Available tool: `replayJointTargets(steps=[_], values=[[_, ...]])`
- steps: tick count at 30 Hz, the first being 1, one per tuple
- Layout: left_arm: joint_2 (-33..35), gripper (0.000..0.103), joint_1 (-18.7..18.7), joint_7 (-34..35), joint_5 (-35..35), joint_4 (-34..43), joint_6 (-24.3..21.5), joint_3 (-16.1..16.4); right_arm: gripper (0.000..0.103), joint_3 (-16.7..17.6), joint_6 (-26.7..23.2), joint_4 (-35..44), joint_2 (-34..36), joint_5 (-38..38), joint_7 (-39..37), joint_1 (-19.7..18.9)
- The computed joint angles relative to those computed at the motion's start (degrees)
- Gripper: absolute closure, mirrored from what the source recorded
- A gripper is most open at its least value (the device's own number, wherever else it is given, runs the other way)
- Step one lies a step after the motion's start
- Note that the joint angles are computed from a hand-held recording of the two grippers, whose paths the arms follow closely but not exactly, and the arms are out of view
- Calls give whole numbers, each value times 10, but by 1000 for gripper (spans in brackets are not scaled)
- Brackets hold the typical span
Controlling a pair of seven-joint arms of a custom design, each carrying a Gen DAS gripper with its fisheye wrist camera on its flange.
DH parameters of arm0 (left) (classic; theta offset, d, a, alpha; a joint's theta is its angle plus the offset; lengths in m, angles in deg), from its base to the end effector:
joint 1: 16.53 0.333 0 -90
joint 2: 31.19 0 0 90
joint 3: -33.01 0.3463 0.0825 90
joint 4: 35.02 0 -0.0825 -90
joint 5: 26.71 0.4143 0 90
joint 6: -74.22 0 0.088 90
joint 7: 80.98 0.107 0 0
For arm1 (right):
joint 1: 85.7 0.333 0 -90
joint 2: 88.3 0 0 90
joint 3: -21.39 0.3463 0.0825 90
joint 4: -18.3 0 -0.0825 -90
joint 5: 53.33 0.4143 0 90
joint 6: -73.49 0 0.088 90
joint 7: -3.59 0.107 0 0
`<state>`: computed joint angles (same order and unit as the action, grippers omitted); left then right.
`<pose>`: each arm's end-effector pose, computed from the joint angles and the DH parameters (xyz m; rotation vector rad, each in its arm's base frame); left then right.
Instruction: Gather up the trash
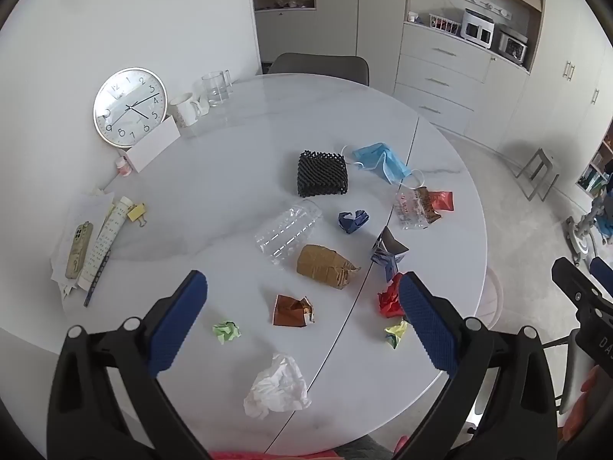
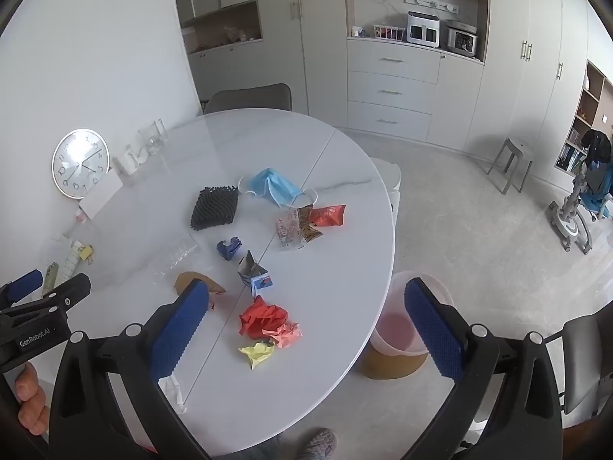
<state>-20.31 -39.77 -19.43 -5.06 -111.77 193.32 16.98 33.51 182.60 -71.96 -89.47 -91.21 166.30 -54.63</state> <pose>0.5568 -0.4008 0.7188 -1.6115 2.0947 -0.6530 0.4723 0.3847 0.7147 -1.4111 2.1382 -0.7626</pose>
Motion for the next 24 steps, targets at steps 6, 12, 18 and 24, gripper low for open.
replayJointTargets(steps=[6,12,18,24], values=[[3,8,1,-1,-3,5,-6,0,2,1,-8,9,8,-3,-2,4],[6,8,1,3,-7,10,-8,0,2,0,-12,10,9,-2,-2,6],[4,8,1,2,-7,3,-3,1,2,-1,-11,8,8,0,-4,6],[3,8,1,1,-4,2,-3,1,2,-2,-8,6,6,2,-7,4]])
